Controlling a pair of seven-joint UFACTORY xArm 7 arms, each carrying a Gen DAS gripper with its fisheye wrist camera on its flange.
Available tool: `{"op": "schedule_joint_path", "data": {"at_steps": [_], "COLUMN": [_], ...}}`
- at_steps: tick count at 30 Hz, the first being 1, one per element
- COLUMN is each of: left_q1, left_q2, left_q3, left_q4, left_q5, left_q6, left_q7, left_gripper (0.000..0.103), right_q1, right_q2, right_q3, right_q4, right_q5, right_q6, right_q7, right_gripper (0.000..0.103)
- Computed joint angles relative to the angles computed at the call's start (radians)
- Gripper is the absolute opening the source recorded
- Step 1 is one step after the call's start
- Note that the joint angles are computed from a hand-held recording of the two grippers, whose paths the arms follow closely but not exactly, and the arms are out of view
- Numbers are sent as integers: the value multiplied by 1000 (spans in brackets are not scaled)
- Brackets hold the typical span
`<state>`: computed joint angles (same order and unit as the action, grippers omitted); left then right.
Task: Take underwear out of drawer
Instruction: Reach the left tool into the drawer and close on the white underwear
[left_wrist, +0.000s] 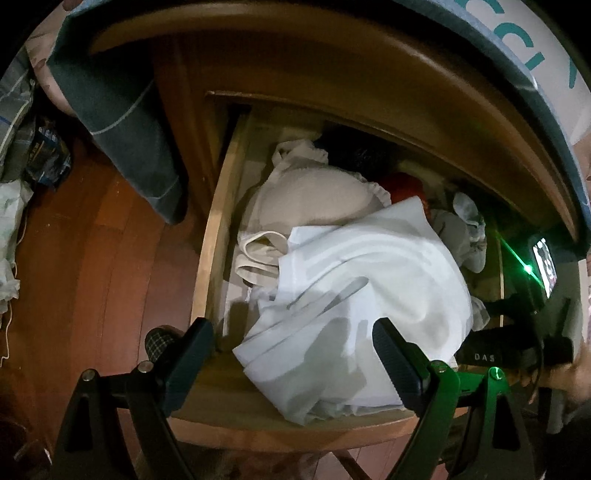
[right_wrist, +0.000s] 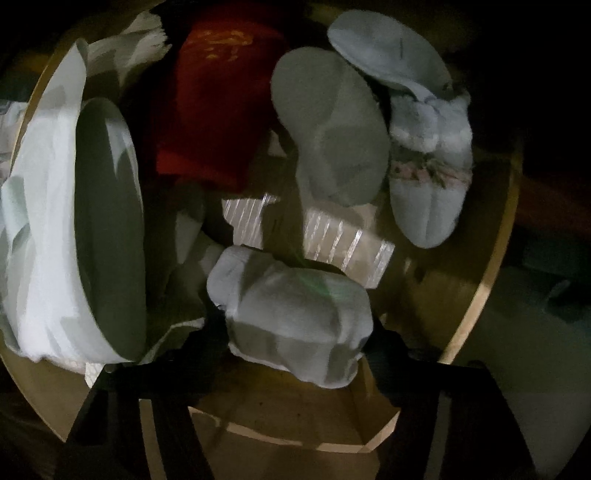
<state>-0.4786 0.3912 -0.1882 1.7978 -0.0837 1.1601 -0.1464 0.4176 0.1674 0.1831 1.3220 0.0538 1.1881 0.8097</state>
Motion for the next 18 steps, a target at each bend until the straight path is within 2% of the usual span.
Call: {"op": "schedule_joint_path", "data": {"at_steps": [3, 7, 11, 18], "left_q1": [-1, 8, 30, -6], "left_q2": [5, 8, 11, -35], "left_q3": [1, -5, -31, -50], "left_q4": [5, 5, 5, -28], "left_q5": [0, -31, -120, -116], "left_q6": [5, 8, 14, -36], "left_q7": [-8, -13, 34, 146], "left_gripper": [91, 91, 91, 91], "right_q1": [15, 26, 17, 15], "right_q2": [-36, -103, -192, -259], "right_q3": [0, 6, 19, 54], "right_q4": [-35, -98, -202, -261], "right_q5": [-43, -100, -94, -138], "right_q6": [-29, -76, -174, -238], "right_q7": [69, 189, 272, 411], "right_gripper": [57, 55, 55, 55]}}
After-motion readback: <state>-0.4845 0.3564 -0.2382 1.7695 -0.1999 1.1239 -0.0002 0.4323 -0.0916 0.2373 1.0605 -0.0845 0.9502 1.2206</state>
